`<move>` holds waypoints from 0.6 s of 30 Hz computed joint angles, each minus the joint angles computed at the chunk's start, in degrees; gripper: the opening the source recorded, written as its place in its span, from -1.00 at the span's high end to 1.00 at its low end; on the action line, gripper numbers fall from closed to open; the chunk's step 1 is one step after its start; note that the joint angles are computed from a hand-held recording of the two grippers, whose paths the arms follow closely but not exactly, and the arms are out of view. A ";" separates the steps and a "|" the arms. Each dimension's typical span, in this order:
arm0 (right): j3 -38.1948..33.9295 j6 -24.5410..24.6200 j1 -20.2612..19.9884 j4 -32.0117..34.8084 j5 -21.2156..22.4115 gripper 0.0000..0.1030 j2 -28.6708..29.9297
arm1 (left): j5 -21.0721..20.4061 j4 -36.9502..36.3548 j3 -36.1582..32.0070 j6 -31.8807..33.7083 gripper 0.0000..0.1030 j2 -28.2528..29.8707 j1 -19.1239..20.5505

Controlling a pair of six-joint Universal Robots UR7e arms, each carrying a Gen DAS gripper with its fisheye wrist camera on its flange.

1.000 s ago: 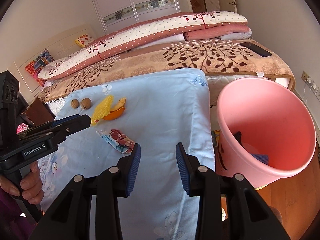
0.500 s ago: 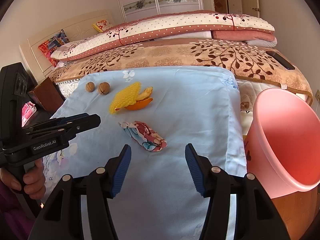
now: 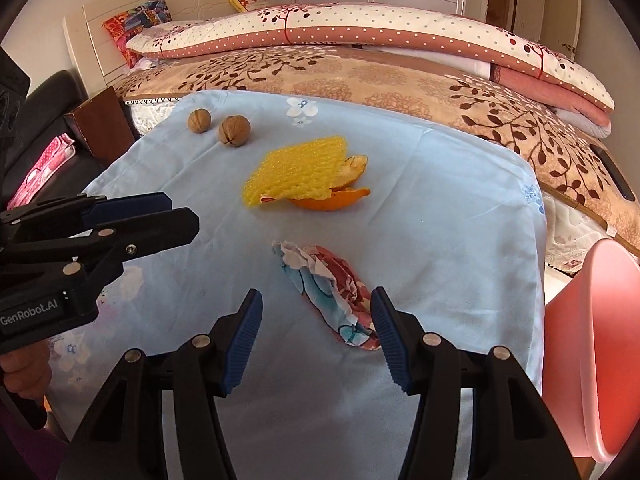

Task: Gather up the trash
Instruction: 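Grasp the floral paper with the right tool while the left tool grasps the yellow foam mesh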

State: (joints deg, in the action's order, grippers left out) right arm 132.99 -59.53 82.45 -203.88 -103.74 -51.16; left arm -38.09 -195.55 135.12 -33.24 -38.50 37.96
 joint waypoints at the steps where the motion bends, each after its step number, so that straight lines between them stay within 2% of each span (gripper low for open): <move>1: -0.35 -0.20 0.06 -0.21 -0.35 -0.06 0.47 | 0.06 0.00 -0.22 0.99 0.24 0.02 0.11; 2: -0.63 -0.15 0.06 -0.69 -0.82 0.01 0.92 | 0.03 0.08 -0.50 2.11 0.24 0.06 0.27; 4: -0.83 0.10 -0.11 -3.03 -1.38 0.51 1.55 | -0.12 0.04 -1.20 4.89 0.24 0.19 0.77; 5: -0.85 0.85 -0.48 -2.34 -0.96 0.61 0.93 | -0.13 0.13 -1.68 6.29 0.25 0.32 1.07; 7: -1.06 4.11 -1.56 3.70 1.12 0.93 -2.19 | -0.14 0.63 -2.77 8.96 0.25 0.63 1.79; 12: -0.09 8.97 -3.49 7.91 4.63 0.98 -6.91 | -0.50 3.67 -6.64 16.94 0.25 2.09 3.46; 18: 1.12 12.18 -4.81 9.59 7.37 0.98 -11.10 | 2.47 5.67 -11.04 24.38 0.25 5.66 4.63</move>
